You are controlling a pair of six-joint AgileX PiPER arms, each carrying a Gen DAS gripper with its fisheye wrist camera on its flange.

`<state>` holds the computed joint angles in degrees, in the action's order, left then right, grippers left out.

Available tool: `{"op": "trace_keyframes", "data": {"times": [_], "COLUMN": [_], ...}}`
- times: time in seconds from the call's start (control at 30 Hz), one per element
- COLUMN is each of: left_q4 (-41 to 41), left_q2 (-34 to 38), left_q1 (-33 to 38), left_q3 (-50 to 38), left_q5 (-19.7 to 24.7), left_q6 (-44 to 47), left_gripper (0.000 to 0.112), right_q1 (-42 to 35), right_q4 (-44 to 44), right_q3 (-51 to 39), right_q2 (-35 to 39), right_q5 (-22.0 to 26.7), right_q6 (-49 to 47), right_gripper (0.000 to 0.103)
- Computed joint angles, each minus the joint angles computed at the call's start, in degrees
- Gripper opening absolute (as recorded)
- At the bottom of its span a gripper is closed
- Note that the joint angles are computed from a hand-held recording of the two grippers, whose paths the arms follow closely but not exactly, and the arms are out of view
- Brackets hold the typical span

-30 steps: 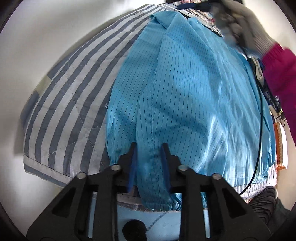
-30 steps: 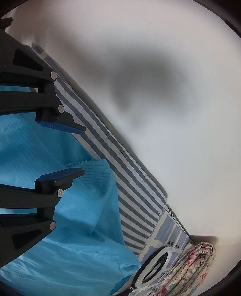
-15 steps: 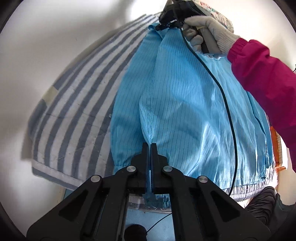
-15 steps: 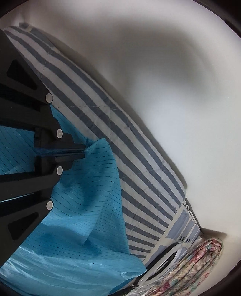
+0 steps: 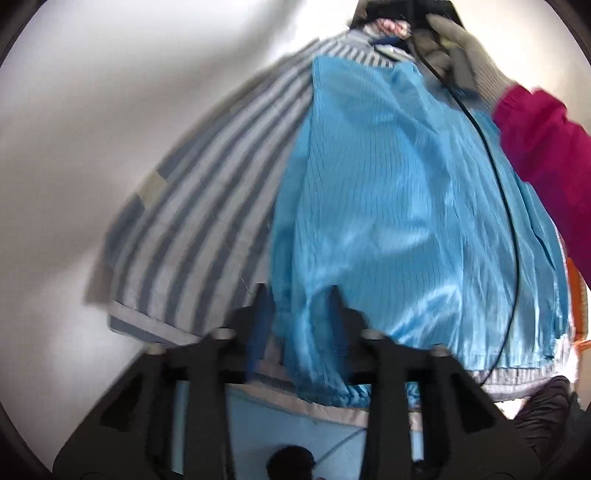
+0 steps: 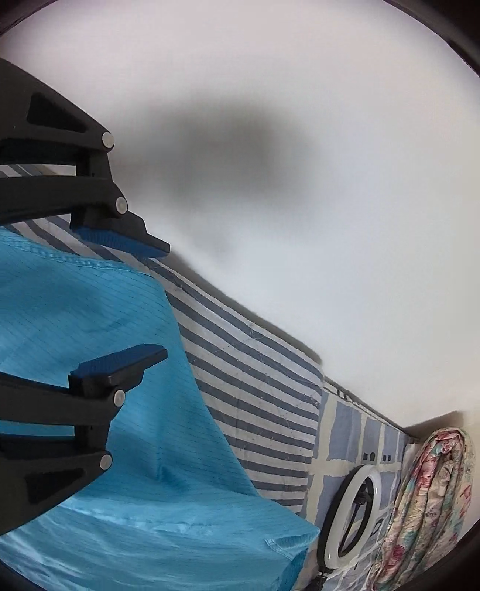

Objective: Fold large clothes

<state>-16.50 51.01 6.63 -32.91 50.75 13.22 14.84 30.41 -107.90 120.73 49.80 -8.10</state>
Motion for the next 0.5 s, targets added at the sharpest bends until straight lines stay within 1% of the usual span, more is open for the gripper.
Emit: {"op": "trace_keyframes", "data": {"times": [0.07,0.13,0.2,0.23,0.3,0.37,0.43,0.47,0.5], "left_q4": [1.1,-1.3,-3.4,-3.0,-1.4,0.0,0.2,0.4,0.6], "left_q2": [-2.0,-2.4,-1.8,-1.5,-1.3,-0.5,2.3,3.7,5.0], "left_q1": [-0.6,2.3,3.2,1.9,-1.1,-4.3,-6.3,-7.9,-9.1], "left_q3": [0.3,0.3,0.3,0.2,-0.4,-0.3,-0.5,-1.0,-1.3], "left_q5": [-0.4,0.4,0.9,0.9,0.3,-1.0,-2.1,-2.4,-3.2], "left_q6": [-1.4,1.0,2.8,2.0,-0.6,-2.8,-4.3,-6.1,-7.5], "left_gripper": [0.038,0.038,0.038,0.038,0.038,0.038,0.038,0.038,0.038], "right_q1": [-2.2,-5.9,-9.4,-11.3,-16.0,-19.1,-19.9,-20.1,-19.9], "right_q4": [0.4,2.9,3.2,3.4,7.3,11.1,10.9,10.3,8.8], "right_q3": [7.3,14.3,18.7,19.6,19.6,18.5,15.4,13.0,11.0], "right_q2": [-5.3,-10.0,-12.6,-13.0,-11.9,-10.0,-7.5,-6.0,-4.4], "right_q5": [-2.9,-5.3,-6.8,-6.9,-5.5,-4.4,-3.8,-2.4,-2.3], "right_q6": [-2.4,-5.8,-6.6,-6.6,-7.8,-9.2,-8.9,-8.4,-6.9], "right_gripper": [0.051,0.051,0.051,0.051,0.051,0.051,0.051,0.051,0.051]}}
